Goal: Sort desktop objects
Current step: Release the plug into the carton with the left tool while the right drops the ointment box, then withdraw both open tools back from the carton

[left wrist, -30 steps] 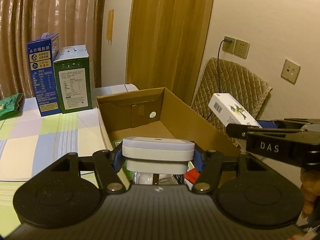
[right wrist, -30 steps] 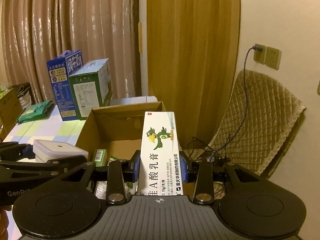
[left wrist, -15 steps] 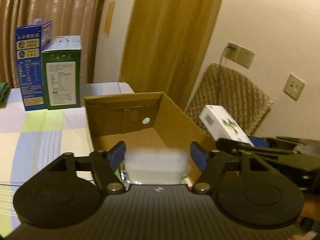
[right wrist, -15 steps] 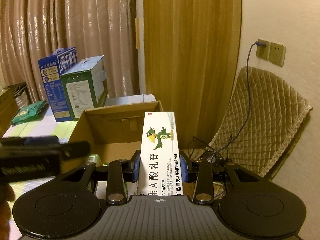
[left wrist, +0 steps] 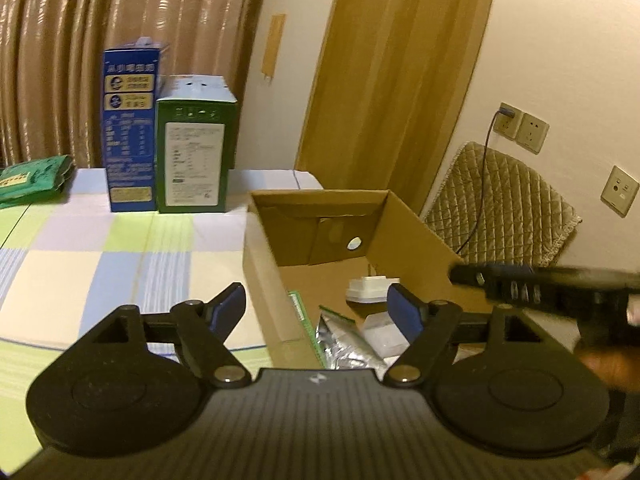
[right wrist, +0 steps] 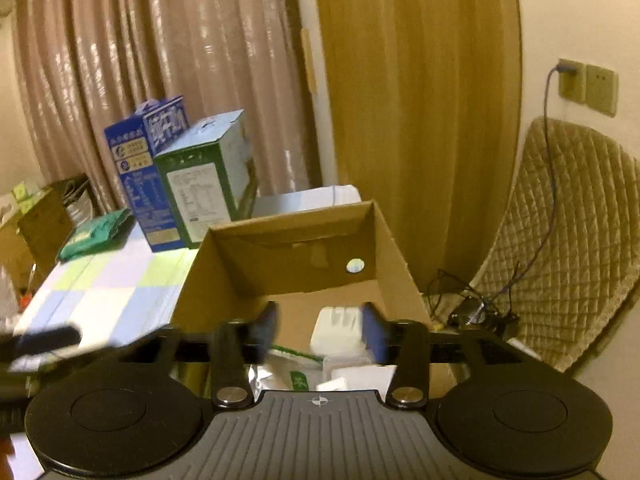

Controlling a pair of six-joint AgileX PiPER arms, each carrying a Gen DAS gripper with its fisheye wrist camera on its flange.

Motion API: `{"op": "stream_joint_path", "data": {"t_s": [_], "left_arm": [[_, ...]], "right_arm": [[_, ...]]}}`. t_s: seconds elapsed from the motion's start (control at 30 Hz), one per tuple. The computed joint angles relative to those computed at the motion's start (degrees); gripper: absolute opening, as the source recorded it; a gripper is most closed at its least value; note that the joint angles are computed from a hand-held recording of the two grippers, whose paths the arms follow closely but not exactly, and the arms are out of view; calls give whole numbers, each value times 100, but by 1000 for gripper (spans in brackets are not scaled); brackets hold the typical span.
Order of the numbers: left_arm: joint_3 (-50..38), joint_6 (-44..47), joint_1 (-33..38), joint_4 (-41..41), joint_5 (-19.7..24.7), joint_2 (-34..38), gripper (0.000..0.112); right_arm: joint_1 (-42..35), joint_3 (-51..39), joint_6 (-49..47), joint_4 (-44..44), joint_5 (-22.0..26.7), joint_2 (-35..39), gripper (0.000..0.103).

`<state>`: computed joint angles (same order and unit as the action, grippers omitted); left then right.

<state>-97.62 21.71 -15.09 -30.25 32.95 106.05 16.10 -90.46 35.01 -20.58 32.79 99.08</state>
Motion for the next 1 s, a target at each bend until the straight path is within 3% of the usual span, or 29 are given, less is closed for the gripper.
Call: {"op": "stream_joint_path", "data": {"t_s": [0.27, 0.33, 0.4, 0.6, 0.8, 1.0], "left_arm": [[1026, 392, 158, -370, -268, -748, 88], [1263, 408, 161, -374, -295, -961, 95], [1532, 330, 150, -307, -364, -1213, 101], [2232, -409, -20, 453, -509, -2037, 102], [2472, -1687, -350, 1616, 56, -2677, 102], [2441, -2787, -702, 2632, 956, -3056, 102]], "right_arm": [[270, 981, 942, -574, -15, -980, 93], [434, 1313, 1381, -838, 73, -1300, 101], [613, 1588, 1668, -948, 236, -1607, 101], [1348, 2057, 2188, -1202, 1179, -2397, 101], [2303, 2060, 2377, -1588, 2481, -2747, 101], [2887, 2146, 2865, -1891, 3243, -3126, 101]]}}
